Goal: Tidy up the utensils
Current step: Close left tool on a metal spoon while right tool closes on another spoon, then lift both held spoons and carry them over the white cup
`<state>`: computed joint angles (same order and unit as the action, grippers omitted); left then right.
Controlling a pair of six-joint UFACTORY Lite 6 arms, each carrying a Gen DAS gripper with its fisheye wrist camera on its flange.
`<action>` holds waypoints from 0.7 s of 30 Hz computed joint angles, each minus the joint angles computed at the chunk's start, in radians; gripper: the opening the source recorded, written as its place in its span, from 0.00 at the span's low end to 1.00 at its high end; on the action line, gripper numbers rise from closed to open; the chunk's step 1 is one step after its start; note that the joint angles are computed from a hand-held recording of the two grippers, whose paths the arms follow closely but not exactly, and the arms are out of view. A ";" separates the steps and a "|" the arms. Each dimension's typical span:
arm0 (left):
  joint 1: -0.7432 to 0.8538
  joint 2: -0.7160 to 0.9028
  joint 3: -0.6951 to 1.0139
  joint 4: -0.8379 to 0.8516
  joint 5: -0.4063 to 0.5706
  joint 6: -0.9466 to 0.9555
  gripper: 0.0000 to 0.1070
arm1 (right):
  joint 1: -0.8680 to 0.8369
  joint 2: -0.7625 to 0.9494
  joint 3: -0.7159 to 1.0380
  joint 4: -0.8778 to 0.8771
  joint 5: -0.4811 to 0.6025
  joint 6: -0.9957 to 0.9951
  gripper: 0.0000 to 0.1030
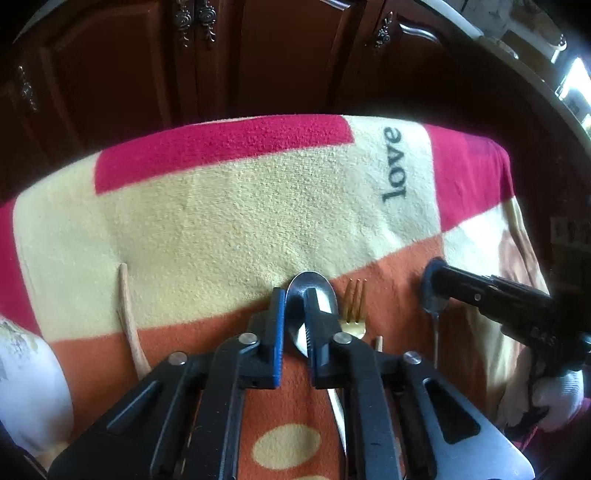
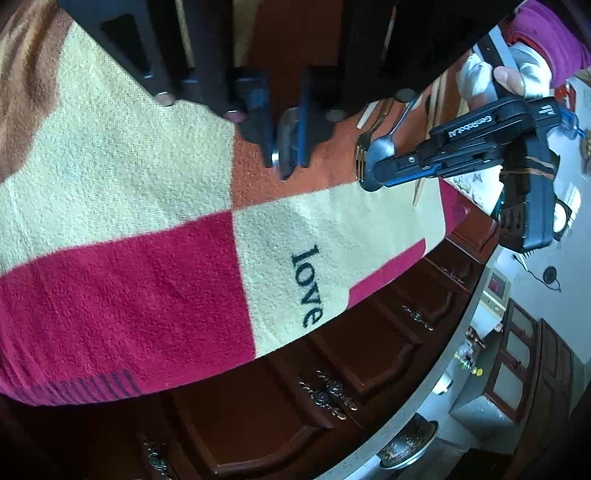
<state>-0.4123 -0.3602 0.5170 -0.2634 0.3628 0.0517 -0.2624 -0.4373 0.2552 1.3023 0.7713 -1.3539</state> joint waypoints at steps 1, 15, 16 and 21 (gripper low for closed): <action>0.017 -0.020 -0.006 -0.049 0.014 0.053 0.04 | -0.002 -0.039 -0.013 -0.015 -0.002 0.018 0.03; 0.174 -0.407 -0.110 -0.149 0.288 0.213 0.00 | -0.070 -0.505 -0.071 -0.283 0.134 0.371 0.01; 0.180 -0.446 -0.113 -0.146 0.316 0.208 0.00 | -0.086 -0.572 -0.071 -0.316 0.169 0.417 0.01; 0.364 -0.676 -0.097 -0.229 0.571 0.336 0.00 | -0.109 -0.815 -0.009 -0.439 0.314 0.599 0.01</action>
